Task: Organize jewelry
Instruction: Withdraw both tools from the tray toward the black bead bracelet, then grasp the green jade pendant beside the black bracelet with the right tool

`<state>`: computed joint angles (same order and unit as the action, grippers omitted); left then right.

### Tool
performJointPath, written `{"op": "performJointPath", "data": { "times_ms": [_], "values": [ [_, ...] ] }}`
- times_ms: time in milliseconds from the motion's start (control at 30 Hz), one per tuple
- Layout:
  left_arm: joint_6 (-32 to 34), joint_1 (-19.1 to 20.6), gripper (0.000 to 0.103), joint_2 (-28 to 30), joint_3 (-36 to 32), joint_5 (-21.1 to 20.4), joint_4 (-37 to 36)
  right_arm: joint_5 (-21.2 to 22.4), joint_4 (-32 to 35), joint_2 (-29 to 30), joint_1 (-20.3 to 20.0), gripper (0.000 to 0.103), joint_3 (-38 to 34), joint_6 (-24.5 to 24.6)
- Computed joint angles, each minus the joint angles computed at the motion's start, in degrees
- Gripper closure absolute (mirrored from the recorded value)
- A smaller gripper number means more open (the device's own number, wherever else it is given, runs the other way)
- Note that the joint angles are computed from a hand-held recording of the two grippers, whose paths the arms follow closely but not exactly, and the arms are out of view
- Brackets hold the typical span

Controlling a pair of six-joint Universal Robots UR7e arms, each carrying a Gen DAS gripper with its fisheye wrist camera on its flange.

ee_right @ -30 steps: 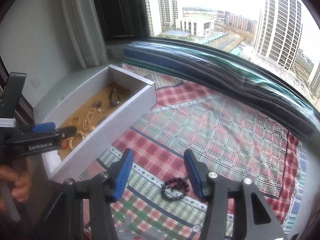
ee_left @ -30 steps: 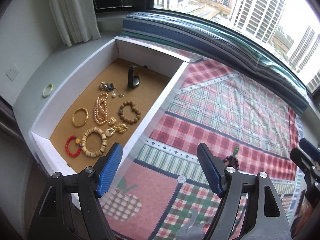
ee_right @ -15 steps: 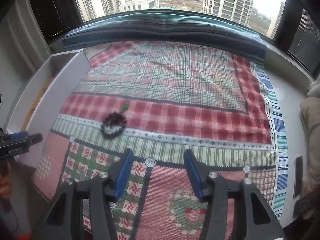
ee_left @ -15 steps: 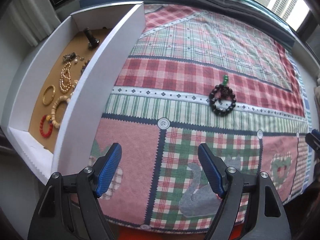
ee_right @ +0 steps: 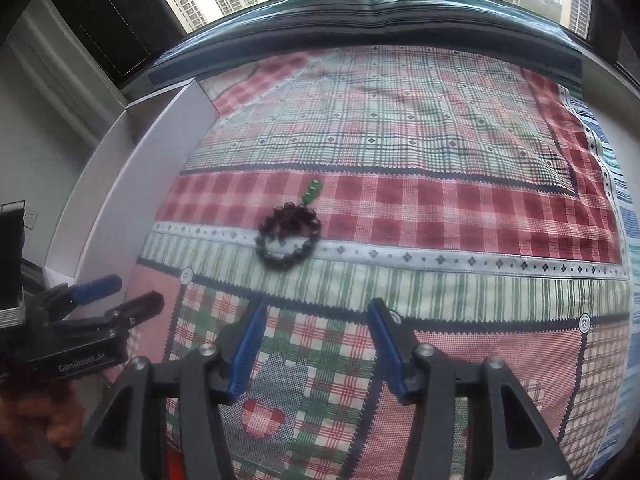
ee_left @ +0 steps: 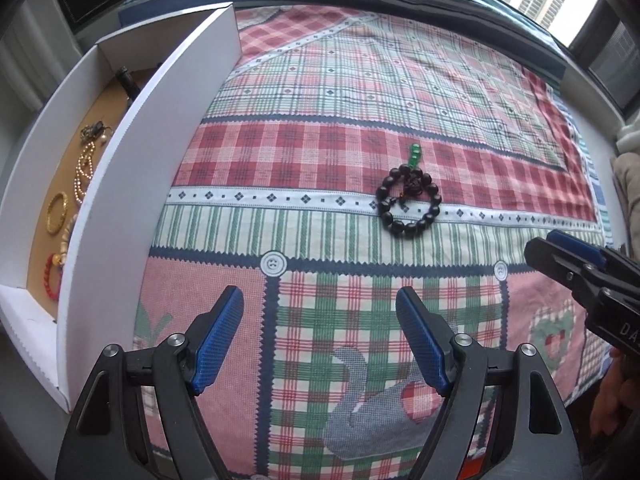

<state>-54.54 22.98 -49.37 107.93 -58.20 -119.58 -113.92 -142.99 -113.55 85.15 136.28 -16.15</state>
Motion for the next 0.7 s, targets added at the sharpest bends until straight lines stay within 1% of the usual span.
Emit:
{"op": "performJointPath", "data": {
  "times_ms": [167, 267, 300, 367, 433, 500, 567, 633, 700],
  "values": [
    [-1.6, 0.9, 0.023, -0.8, 1.5, -0.4, -0.5, 4.1, -5.7, 7.5, -0.6, 0.050, -1.1, -2.4],
    [-2.9, 1.4, 0.023, -1.8, 2.9, -0.7, -0.5, 6.3, -9.7, 12.6, -1.4, 0.057, -1.8, -1.3],
    [-3.3, 1.6, 0.023, -2.2, 3.4, -0.7, -0.4, 6.2, -11.4, 14.3, -1.6, 0.059, -2.0, -0.6],
    [-3.8, 1.9, 0.023, -3.0, 4.1, -0.7, 0.0, 5.7, -14.0, 17.5, -2.3, 0.068, -2.7, 1.1],
    [-4.2, 2.2, 0.023, -3.7, 4.8, -0.4, 0.5, 5.4, -15.4, 20.1, -3.0, 0.071, -3.4, 2.9],
    [-4.6, 2.5, 0.023, -4.5, 5.4, -0.1, 0.9, 5.3, -16.5, 21.9, -3.4, 0.072, -3.8, 4.0],
    [-5.0, 2.9, 0.023, -5.1, 5.9, 0.0, 1.1, 4.4, -18.0, 23.7, -3.2, 0.072, -4.1, 3.9],
    [-5.4, 3.3, 0.023, -5.5, 6.4, 0.1, 1.5, 2.2, -18.9, 25.6, -2.7, 0.072, -4.5, 3.7],
    [-5.7, 3.6, 0.023, -5.6, 6.5, 0.2, 1.9, 0.3, -19.2, 27.2, -2.4, 0.077, -5.1, 4.0]
  ]
}}
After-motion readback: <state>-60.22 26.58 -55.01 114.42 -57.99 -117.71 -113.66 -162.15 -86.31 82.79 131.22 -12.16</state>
